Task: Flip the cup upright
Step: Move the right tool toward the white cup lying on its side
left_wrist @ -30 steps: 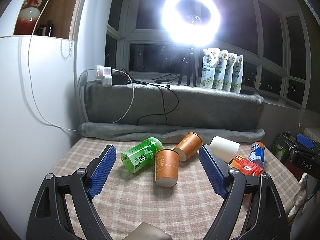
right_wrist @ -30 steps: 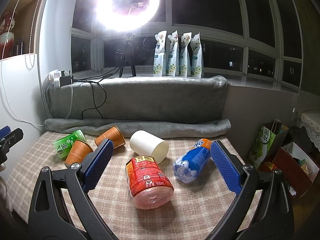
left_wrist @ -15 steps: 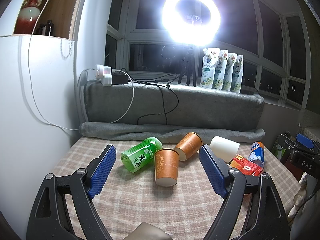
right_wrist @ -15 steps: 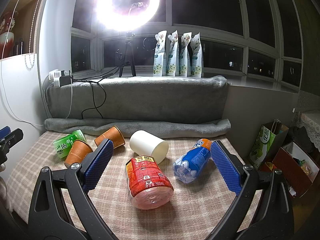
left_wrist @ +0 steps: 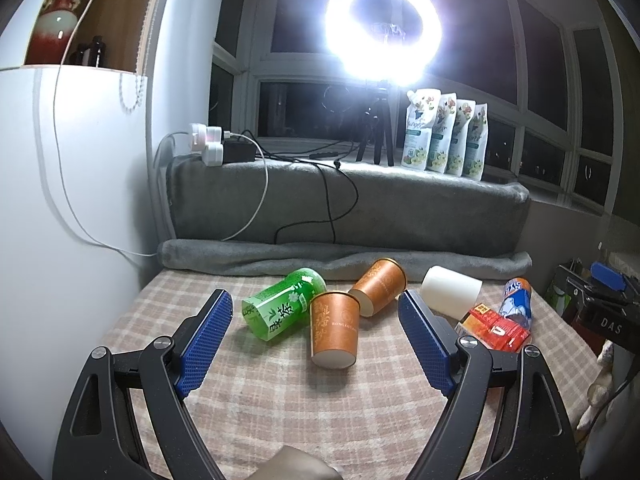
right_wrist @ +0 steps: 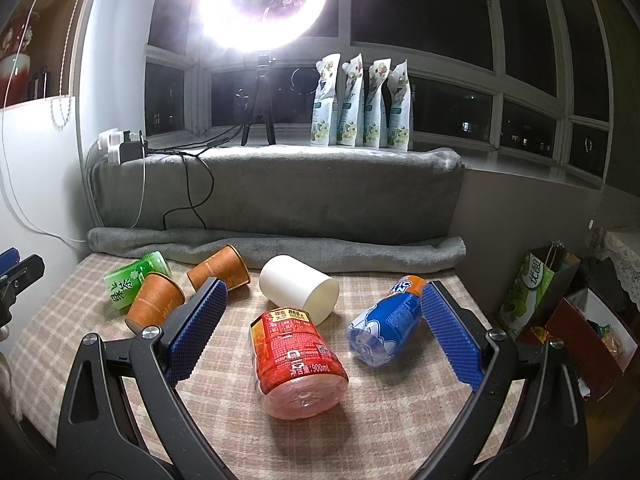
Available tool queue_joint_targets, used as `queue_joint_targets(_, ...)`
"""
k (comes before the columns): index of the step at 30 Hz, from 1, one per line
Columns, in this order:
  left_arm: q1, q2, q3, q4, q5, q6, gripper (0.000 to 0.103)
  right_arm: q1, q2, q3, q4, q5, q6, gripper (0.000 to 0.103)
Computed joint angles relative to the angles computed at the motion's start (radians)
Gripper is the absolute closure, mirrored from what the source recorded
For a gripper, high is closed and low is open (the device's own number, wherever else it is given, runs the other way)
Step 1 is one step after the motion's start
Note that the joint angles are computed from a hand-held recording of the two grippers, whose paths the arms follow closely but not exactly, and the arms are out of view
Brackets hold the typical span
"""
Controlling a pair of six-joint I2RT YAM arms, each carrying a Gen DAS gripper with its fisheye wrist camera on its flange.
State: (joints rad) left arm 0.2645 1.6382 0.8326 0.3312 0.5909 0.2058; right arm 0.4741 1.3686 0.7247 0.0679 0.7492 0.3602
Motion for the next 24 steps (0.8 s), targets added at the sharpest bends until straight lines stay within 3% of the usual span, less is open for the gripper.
queue_joint_targets(8,0.001,0.042,0.036,-0.044,0.001,0.011,0.018,-0.057,0.057,0.039,0.017,-0.06,-0.069,0.003)
queue_joint_targets(12,-0.002,0.057,0.048,-0.053,-0.003,0.02,0.018,-0.104,0.091,0.076,0.001,-0.142,-0.113,0.003)
queue_joint_targets(20,-0.003,0.094,0.08,-0.103,0.007,0.058,0.018,-0.239,0.223,0.242,-0.136,-0.431,-0.227,0.003)
queue_joint_targets(24,0.001,0.114,0.102,-0.147,0.022,0.08,0.018,-0.32,0.352,0.419,-0.302,-0.616,-0.296,0.004)
